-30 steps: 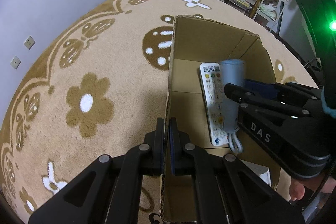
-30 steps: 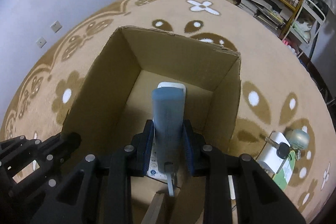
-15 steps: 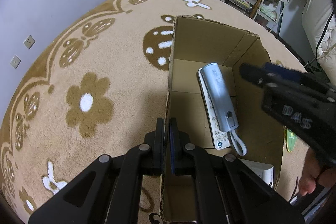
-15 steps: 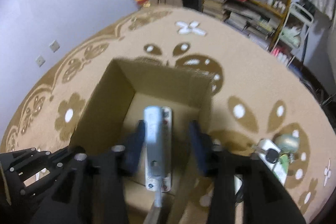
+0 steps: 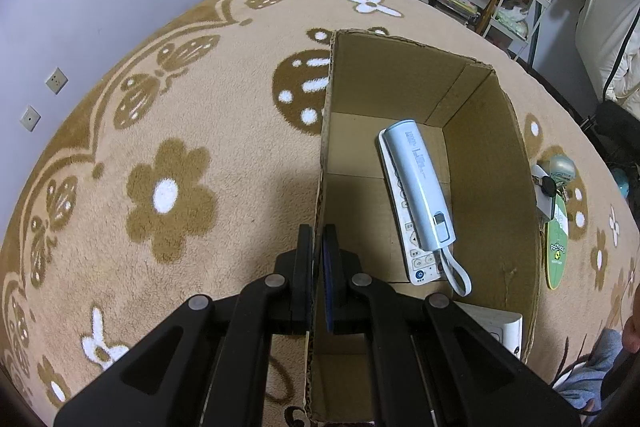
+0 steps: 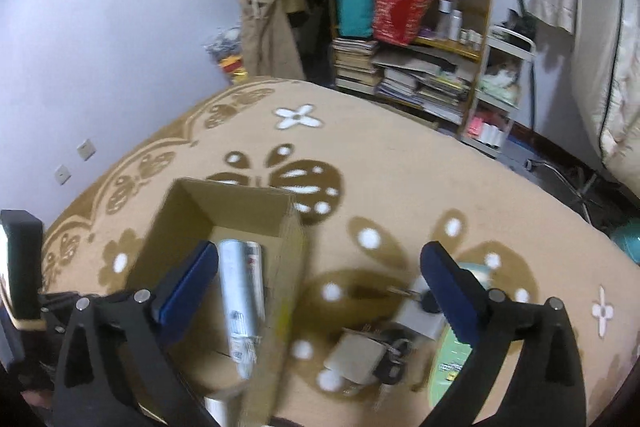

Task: Organize rigid objects
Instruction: 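Move the right gripper back to the items and grasp the car key ring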

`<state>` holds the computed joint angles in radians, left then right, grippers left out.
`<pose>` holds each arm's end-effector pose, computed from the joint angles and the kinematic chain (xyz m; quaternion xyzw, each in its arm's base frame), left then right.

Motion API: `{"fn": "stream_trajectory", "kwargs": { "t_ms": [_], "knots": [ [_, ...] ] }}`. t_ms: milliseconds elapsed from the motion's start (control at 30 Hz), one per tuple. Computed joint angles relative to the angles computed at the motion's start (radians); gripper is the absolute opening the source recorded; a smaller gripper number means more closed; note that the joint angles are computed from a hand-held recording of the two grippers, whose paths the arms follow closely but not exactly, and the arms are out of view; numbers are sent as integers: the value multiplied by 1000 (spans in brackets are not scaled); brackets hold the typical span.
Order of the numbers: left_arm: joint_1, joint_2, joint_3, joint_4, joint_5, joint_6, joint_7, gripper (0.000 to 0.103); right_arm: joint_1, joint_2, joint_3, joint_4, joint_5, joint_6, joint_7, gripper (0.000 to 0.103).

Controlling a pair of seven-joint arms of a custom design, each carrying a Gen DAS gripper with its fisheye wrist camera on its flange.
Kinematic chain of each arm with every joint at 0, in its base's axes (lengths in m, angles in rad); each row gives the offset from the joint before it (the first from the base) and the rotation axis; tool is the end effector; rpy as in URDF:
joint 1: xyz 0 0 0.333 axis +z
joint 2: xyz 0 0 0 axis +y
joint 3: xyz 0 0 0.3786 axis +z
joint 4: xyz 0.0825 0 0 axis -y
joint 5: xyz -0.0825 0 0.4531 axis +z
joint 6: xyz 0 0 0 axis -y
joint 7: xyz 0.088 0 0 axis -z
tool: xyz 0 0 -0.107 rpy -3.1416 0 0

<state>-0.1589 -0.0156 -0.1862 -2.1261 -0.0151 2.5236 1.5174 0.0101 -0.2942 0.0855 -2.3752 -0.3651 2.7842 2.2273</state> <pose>0.5940 -0.2138 0.4879 -0.5880 0.7824 -0.1730 0.1099 0.5357 0.0707 0.5417 -0.5689 0.7391 -0.2532 0.2567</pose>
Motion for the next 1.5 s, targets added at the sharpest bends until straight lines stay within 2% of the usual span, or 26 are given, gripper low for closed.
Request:
{"fn": "stream_trajectory", "kwargs": {
  "t_ms": [200, 367, 533, 867, 900, 933, 1000, 1067, 1133, 1300, 1500],
  "knots": [
    [1, 0, 1, 0, 6, 0, 0, 4, -16, -22, -23, -41, 25, -53, 1, 103],
    [2, 1, 2, 0, -3, 0, 2, 5, 13, -29, -64, -92, 126, -67, -51, 103],
    [3, 1, 2, 0, -4, 0, 4, 5, 2, -22, -56, -112, 153, -100, -46, 103],
    [3, -1, 2, -2, -3, 0, 2, 5, 7, 14, -85, -149, 247, -74, -15, 103],
    [3, -1, 2, -2, -3, 1, 3, 5, 1, 16, -83, -151, 249, -76, -2, 101],
    [3, -1, 2, -2, -3, 1, 2, 5, -9, 17, -77, -156, 241, -73, 23, 90],
    [3, 0, 2, -2, -2, 1, 4, 5, -9, 20, -88, -167, 262, -62, 33, 79],
    [3, -1, 2, -2, -3, 1, 3, 5, 17, 24, -120, -179, 334, -42, -7, 76],
    [3, -1, 2, -2, -2, 1, 2, 5, 43, 32, -146, -188, 416, -18, -56, 65],
    [3, -1, 2, -2, -4, 1, 3, 5, 50, 60, -145, -191, 500, 7, -100, 59],
    [3, -1, 2, -3, 2, 2, 0, 6, 78, 79, -173, -197, 638, 42, -158, 38]
  ]
}}
